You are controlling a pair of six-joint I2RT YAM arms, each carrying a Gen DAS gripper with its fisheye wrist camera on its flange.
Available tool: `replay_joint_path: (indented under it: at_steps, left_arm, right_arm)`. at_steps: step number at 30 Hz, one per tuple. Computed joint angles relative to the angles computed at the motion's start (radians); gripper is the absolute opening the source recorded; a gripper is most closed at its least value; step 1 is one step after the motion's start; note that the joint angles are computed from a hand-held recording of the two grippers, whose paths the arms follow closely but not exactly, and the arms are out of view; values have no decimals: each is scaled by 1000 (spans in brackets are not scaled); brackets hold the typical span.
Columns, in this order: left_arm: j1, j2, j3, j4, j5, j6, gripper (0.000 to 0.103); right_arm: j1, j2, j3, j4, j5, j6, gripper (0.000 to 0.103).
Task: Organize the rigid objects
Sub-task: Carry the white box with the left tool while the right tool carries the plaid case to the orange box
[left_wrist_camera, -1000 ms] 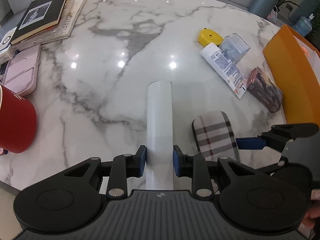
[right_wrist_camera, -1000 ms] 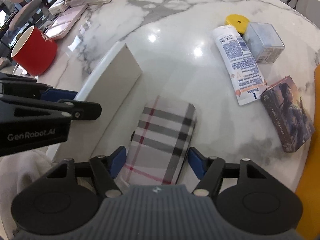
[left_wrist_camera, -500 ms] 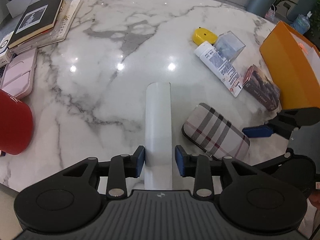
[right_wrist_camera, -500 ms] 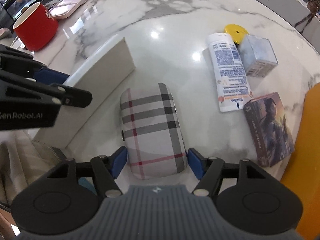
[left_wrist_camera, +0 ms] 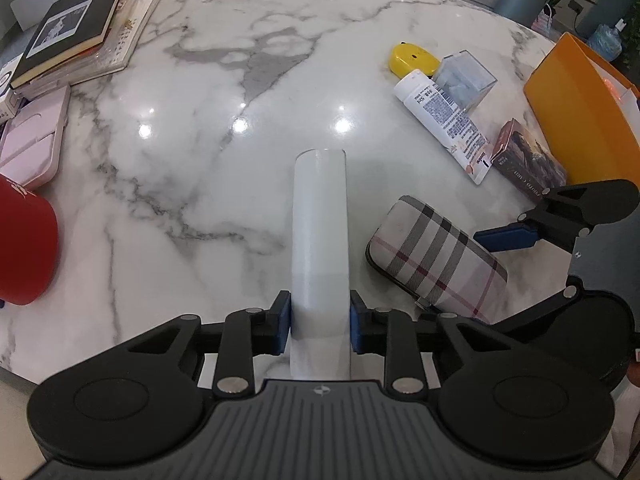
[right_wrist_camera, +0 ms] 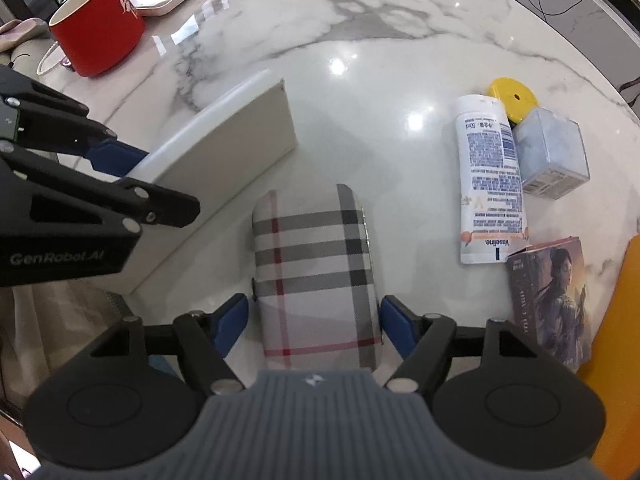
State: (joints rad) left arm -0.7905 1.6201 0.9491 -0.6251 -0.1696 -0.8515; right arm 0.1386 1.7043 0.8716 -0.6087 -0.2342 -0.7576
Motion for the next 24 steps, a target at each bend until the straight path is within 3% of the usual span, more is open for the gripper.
replay_joint_path:
  at_steps: [8,15,24]
  left_arm:
    - [0,0,-1,2,2,-3,32]
    - [-4,10,11,-8,-2,-20,31]
    - [-35,-2,66,-42,-36,-39,31]
  right_arm:
    - [18,22,18,-2,27,-38,71]
    - [-1,17,20,-7,4,-67,63]
    - [-83,-50,43,-95,-55,-92,63]
